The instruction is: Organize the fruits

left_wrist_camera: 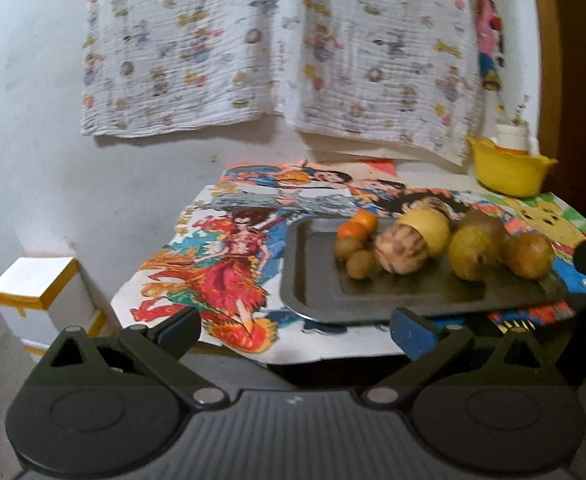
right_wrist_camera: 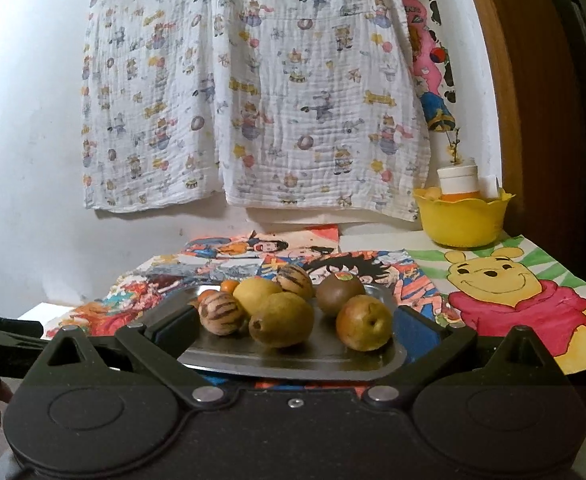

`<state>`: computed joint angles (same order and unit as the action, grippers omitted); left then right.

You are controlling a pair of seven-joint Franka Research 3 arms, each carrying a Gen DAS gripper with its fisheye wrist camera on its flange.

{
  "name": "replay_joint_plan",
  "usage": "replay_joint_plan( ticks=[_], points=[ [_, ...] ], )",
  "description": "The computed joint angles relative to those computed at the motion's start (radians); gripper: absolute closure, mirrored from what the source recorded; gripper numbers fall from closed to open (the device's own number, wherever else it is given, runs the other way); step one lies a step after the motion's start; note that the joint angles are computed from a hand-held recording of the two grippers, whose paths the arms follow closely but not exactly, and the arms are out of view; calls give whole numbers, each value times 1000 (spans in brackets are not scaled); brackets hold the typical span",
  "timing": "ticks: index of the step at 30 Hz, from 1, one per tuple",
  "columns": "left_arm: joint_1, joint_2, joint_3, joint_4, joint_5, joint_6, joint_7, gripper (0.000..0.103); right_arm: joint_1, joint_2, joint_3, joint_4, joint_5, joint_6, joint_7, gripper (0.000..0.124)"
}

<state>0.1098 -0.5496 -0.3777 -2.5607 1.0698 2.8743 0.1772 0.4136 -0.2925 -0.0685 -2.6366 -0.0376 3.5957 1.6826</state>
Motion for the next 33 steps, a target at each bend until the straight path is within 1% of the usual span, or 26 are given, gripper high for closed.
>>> replay_joint_plan(
  ticks=[1, 6, 11, 15, 19, 23, 29, 31, 33],
  points=[
    [-2, -1, 2, -2, 3, 5, 3, 0, 1, -2, 0, -5, -1, 0, 2, 21],
    [7, -20, -5, -12, 15, 13, -25, 0, 34, -10, -46, -13, -47, -33, 39, 21],
    [5, -26, -1, -21, 6, 16, -15, 0, 5, -11, -9, -18, -9, -40, 1, 21],
    [9, -31, -15, -23, 11, 0, -7, 0, 15, -11, -16, -16, -8, -63, -19, 21],
    [6, -29, -32, -16, 32, -40, -8, 0, 29, -12, -25, -14, -9, -79, -43, 21],
    [-15, -21, -17, -13, 45, -50, -8, 0, 52, -13, -47, -15, -13, -82, -45, 21],
    [-28, -22, -3, -15, 60, -56, -29, 0, 43, -13, -33, -15, 14, -86, -61, 21],
    [-31, -24, 0, -17, 63, -56, -34, 0, 57, -13, -52, -14, 2, -87, -59, 21],
    [-34, -24, 3, -18, 65, -57, -34, 0, 59, -13, -53, -13, 2, -88, -61, 21]
  ],
)
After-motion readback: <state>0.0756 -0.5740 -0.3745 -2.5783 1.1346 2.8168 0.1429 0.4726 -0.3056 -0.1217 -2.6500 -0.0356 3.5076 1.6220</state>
